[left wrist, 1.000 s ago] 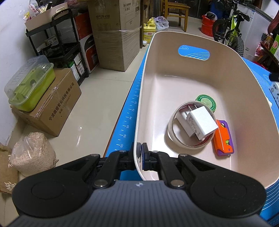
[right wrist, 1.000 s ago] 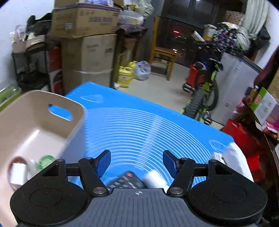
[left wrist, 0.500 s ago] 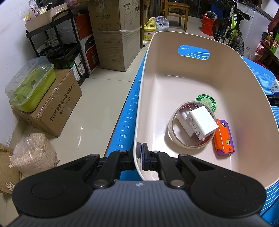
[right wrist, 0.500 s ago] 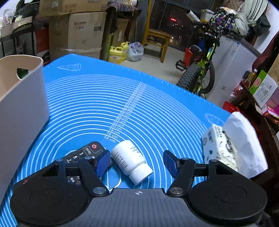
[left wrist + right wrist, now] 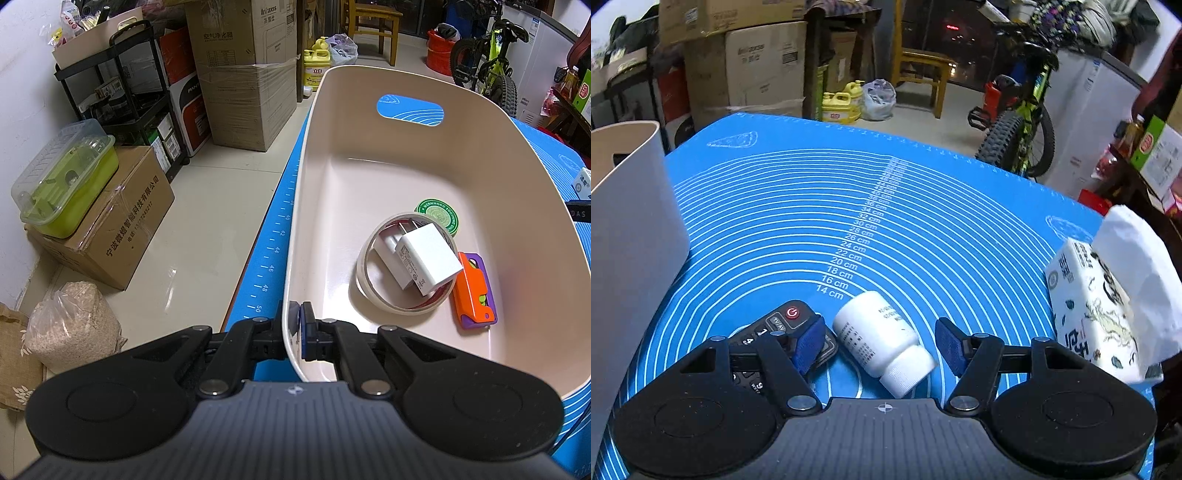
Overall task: Organize rigid objects
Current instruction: 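Move the right gripper back to the white pill bottle, then grasp the white pill bottle with the right gripper and lift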
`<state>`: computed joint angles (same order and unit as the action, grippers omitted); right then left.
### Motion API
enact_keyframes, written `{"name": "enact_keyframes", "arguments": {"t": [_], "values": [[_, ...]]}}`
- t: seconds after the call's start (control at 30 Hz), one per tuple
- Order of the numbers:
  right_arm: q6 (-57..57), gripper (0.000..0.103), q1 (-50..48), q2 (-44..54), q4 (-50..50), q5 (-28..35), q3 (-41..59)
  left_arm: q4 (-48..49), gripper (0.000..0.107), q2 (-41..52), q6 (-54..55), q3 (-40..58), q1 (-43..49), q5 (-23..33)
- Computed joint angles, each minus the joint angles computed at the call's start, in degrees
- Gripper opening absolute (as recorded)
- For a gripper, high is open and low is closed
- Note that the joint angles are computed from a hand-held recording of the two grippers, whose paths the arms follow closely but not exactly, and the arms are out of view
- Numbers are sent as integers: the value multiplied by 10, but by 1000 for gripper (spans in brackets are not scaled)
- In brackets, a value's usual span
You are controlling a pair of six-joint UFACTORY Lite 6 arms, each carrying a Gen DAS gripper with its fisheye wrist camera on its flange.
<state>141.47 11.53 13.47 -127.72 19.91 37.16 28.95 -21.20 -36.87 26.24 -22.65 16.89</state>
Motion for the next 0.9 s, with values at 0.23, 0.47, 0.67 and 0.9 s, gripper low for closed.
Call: {"name": "enact_keyframes", "arguments": {"t": [0.23,0.47,0.67,0.9], "values": [[-44,50,-26,13,35,-23,8,2,7,1,-2,0,-1,0],[22,43,-5,-6,-18,17,-34,2,7,1,-3,1,-1,0],[-34,43,69,-105,90,73,-90,3,7,1,-4,0,-1,0],[-228,43,218,-208,332,121,-67,0,7,0,0,1,1,1]]}}
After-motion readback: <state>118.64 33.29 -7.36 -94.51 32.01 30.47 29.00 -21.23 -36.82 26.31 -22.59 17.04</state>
